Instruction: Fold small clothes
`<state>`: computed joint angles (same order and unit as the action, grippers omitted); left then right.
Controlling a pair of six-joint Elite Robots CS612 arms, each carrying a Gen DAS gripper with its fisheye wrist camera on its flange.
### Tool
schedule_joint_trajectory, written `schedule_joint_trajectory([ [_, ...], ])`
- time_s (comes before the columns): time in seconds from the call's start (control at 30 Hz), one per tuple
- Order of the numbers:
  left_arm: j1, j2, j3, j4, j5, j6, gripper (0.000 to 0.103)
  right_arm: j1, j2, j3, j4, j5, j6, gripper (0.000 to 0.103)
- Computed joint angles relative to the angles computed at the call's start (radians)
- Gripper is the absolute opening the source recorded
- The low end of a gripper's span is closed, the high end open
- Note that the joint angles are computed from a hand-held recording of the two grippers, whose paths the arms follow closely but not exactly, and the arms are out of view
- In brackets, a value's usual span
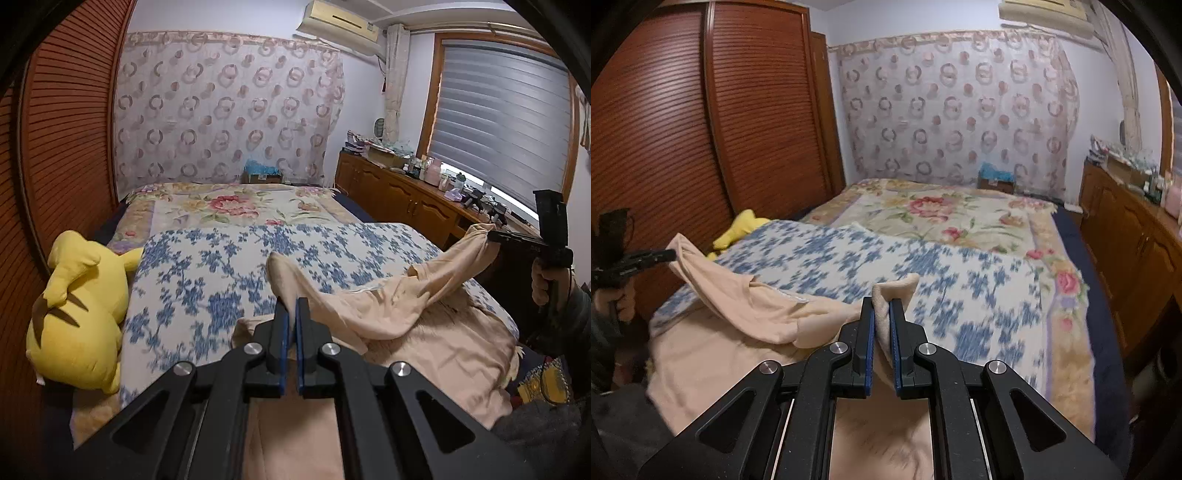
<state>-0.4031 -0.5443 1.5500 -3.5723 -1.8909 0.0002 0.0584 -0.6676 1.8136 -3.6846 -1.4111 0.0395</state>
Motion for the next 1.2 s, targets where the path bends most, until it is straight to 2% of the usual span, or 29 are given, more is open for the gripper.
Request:
schedule_joint_trajectory([
  [0.17,0.004,-0.027,0.069,-0.038,0.023,0.008,0.000,0.007,-0.033,0.076,-0.019,-0.018,0.009,0.005],
  [0.37,0.005,-0.057,0.130,-0.006,0.047,0.029,0.000,0.012,-0.066,0.135,0.054,-0.022,0.012,0.005],
  [0.5,-0.002,-0.069,0.158,0.016,0.086,0.062,0.001,0.016,-0.065,0.151,0.120,-0.041,0.008,0.005],
  [0.6,-0.002,-0.072,0.162,0.018,0.085,0.074,0.004,0.013,-0.057,0.156,0.127,-0.053,0.024,0.006],
  [0.77,0.000,-0.065,0.139,0.033,0.092,0.074,0.016,0.017,-0.055,0.161,0.110,-0.086,0.016,0.027],
  [0.83,0.000,-0.057,0.117,0.053,0.092,0.078,0.020,0.027,-0.051,0.149,0.108,-0.135,-0.004,0.037],
  [0.97,-0.003,-0.033,0.064,0.111,0.095,0.096,0.027,0.025,-0.029,0.108,0.125,-0.143,-0.028,0.045],
  [1.2,-0.008,0.015,-0.033,0.227,0.120,0.107,0.031,0.012,0.028,0.018,0.203,-0.132,-0.024,0.046],
])
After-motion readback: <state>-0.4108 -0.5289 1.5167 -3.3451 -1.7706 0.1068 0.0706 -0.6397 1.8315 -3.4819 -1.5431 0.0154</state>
